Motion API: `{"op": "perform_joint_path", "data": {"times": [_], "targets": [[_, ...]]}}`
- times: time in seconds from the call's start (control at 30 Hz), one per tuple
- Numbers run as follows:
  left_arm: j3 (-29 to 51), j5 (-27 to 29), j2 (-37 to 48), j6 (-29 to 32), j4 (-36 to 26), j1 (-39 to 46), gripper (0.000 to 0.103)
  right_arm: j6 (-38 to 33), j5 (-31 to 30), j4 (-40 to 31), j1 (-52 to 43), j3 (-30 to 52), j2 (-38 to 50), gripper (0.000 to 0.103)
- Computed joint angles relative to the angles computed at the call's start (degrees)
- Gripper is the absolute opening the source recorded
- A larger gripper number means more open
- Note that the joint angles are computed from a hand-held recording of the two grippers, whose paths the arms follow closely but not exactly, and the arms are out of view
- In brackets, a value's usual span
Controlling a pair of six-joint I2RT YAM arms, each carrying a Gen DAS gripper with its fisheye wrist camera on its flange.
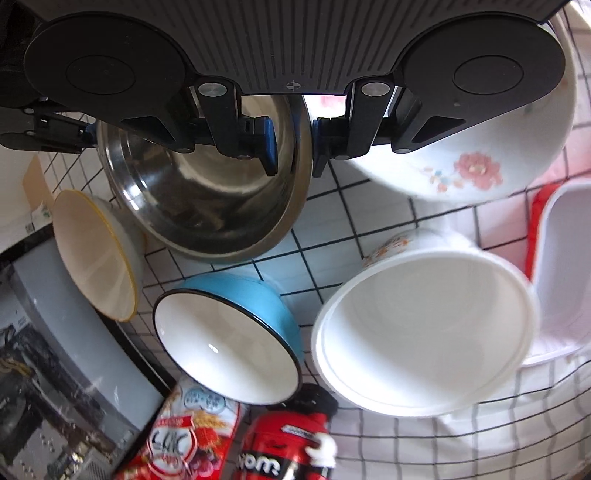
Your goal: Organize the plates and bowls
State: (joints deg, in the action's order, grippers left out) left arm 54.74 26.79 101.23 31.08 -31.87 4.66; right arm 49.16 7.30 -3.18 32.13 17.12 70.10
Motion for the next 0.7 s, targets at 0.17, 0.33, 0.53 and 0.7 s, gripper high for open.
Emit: {"op": "perform_joint_path", "data": {"times": [0.17,0.33,0.53,0.7], "targets": [[-1.3,3.6,-7.4,-0.6,-4.0,6.7,0.021,-2.0,2.7,-3.9,3.7,3.2,-4.2,0.038],[0.4,5.3,-11.6,1.2,-7.0,14.2,0.023,-8.0,1.4,-3.5,5.1,9.4,-1.0,0.038],[-0.6,3.0,-11.0,2.1,-5.1,23.6,0.023,-14.0,-1.7,-1.3,8.8,20.2,13.8,0.038],[-3.5,-1.9,-8.1,1.3,1.2,27.1,0.023,-16.8,-2.1,-2.2,12.6,28.0,24.0,0.038]]}}
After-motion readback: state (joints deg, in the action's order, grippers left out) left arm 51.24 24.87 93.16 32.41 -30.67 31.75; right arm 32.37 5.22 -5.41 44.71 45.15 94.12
